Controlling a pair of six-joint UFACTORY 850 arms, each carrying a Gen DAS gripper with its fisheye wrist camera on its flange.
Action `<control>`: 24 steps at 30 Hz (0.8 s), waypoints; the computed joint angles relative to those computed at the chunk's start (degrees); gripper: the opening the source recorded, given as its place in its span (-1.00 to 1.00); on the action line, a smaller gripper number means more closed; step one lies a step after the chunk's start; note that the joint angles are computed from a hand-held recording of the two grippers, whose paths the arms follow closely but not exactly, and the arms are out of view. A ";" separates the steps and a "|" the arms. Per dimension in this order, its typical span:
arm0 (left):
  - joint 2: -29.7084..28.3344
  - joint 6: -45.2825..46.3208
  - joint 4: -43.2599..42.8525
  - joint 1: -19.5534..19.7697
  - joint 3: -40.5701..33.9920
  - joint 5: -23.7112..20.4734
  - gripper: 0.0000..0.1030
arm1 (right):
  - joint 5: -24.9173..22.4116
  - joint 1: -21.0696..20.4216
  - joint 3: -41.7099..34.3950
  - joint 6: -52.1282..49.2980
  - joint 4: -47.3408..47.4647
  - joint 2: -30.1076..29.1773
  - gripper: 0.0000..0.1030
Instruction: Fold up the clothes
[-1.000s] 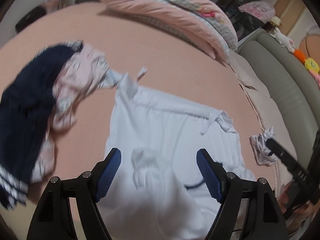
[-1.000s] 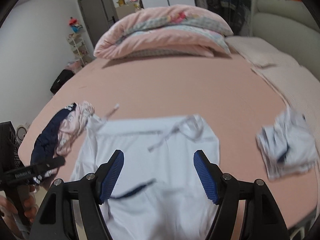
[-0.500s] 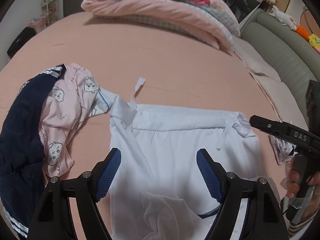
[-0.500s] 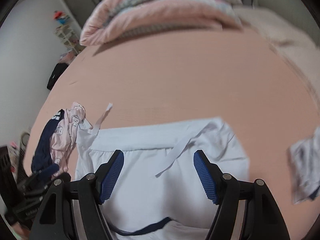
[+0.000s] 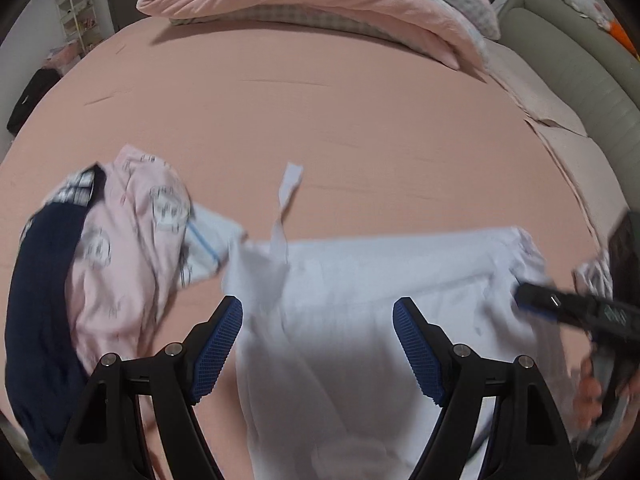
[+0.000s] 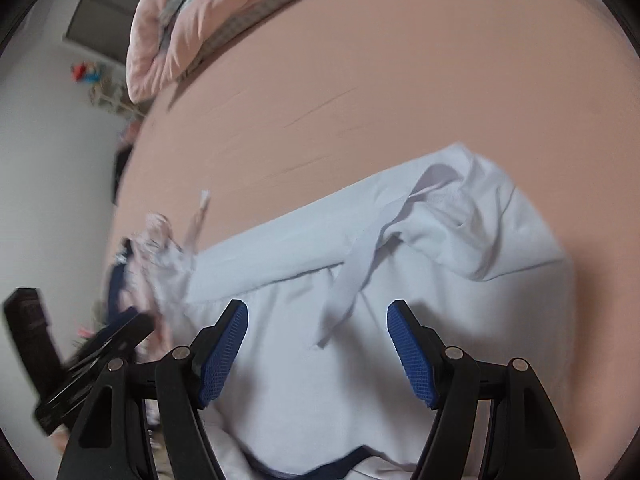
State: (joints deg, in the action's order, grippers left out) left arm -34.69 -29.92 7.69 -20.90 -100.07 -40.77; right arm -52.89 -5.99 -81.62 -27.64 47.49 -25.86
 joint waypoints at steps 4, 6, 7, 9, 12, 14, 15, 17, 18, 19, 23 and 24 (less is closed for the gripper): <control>-5.26 1.43 -3.09 1.54 -7.94 -4.98 0.49 | -0.44 -0.55 0.15 -0.77 1.97 -0.54 0.40; -7.46 2.62 -5.42 2.36 -11.32 -6.82 0.49 | -0.42 -0.85 -0.29 -0.87 3.49 -1.35 0.40; -8.69 2.53 -5.61 2.59 -13.25 -8.10 0.49 | -0.42 -1.00 -0.54 -0.79 4.29 -1.78 0.40; -10.22 2.51 -4.89 2.67 -15.69 -9.01 0.49 | 0.28 -1.15 -0.75 -0.11 5.14 -2.31 0.40; -13.23 4.01 -5.12 2.91 -20.36 -11.13 0.49 | -0.02 -1.36 -1.17 0.06 5.51 -2.99 0.39; -15.80 3.07 -3.70 2.90 -24.32 -13.47 0.49 | -0.39 -1.53 -1.05 0.16 6.60 -3.24 0.40; -16.99 3.39 -4.04 3.02 -26.10 -14.24 0.49 | -0.58 -1.56 -1.01 0.23 7.03 -3.36 0.40; -19.34 4.51 -5.49 3.29 -29.46 -15.76 0.49 | -0.78 -1.61 -1.08 -0.28 7.91 -3.54 0.40; -20.48 5.22 -6.52 3.43 -31.03 -16.59 0.48 | -0.95 -1.79 -1.17 -0.68 8.22 -3.62 0.40; -21.56 5.33 -6.89 3.45 -32.43 -17.59 0.44 | -1.09 -1.92 -1.27 -1.09 8.67 -3.74 0.40; -23.71 5.08 -7.83 3.38 -34.21 -18.87 0.17 | -2.57 -2.51 -1.28 -2.70 12.80 -4.53 0.40; -24.47 4.65 -7.55 3.29 -34.91 -19.74 0.14 | -3.03 -2.72 -1.23 -2.86 13.98 -4.78 0.40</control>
